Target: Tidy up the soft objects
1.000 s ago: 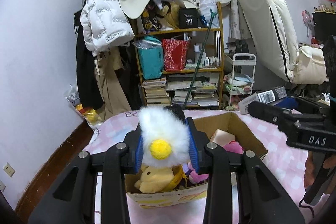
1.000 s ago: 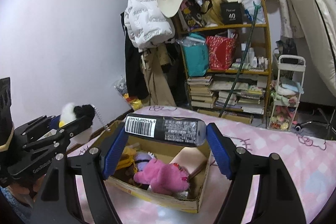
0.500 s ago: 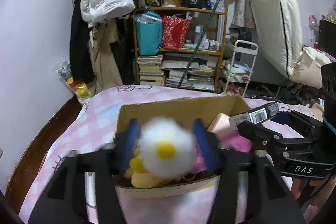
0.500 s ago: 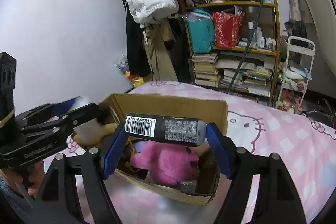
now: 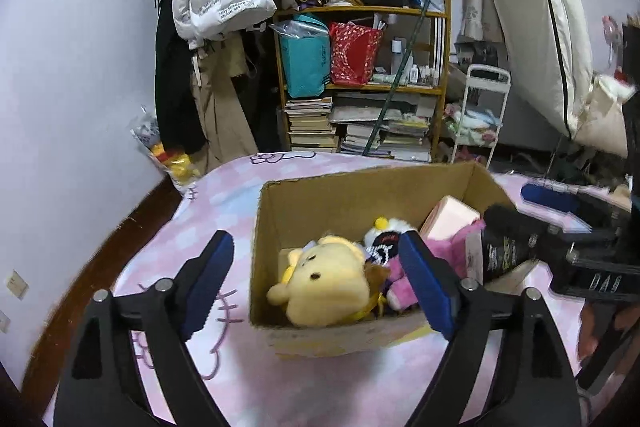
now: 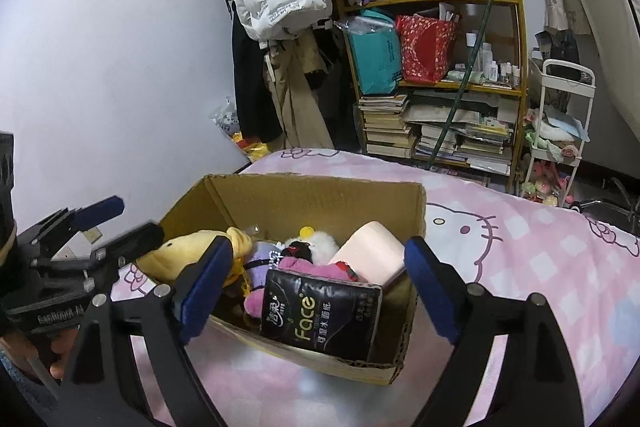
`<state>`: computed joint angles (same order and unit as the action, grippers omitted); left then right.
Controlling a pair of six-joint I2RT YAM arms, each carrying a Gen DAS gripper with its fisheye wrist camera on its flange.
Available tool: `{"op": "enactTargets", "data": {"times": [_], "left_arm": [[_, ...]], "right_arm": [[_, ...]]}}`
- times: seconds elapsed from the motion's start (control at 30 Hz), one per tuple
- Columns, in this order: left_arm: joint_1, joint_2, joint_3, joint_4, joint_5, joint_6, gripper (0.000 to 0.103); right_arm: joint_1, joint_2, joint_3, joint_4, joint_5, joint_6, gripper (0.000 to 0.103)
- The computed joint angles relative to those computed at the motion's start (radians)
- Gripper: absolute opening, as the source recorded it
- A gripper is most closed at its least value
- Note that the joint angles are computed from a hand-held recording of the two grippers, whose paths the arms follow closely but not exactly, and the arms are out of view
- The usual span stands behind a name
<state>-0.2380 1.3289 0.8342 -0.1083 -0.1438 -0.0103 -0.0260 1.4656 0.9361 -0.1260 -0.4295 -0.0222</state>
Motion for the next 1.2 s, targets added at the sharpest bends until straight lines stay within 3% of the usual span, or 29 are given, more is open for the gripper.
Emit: {"op": "enactTargets", "data": {"times": [0.3,0.67,0.93,1.2], "left_arm": [[-0.035,-0.165,-0.06,-0.09,-0.077,0.002,0.089],[-0.049,-0.419,-0.035,-0.319,-0.173,-0.058,0.092],[-0.068,-0.559,-0.005,-0.424,-0.194,-0.092,0.1],[-0.208,-0.679,0.005,-0.509,-0.324,-0.119,0.102]], "right_arm": [[-0.013,-0.137,-0.026,-0.051,0.01,0.007,0.097],[-0.041,-0.403,-0.041,-0.19,0.034,-0.01,0.102],[-0.147,-0.571,-0.02,-0.329,-0.074,-0.02,0.103],[-0.298,-0.706,-0.045,-0.397,-0.203,-0.019,0.103]]}}
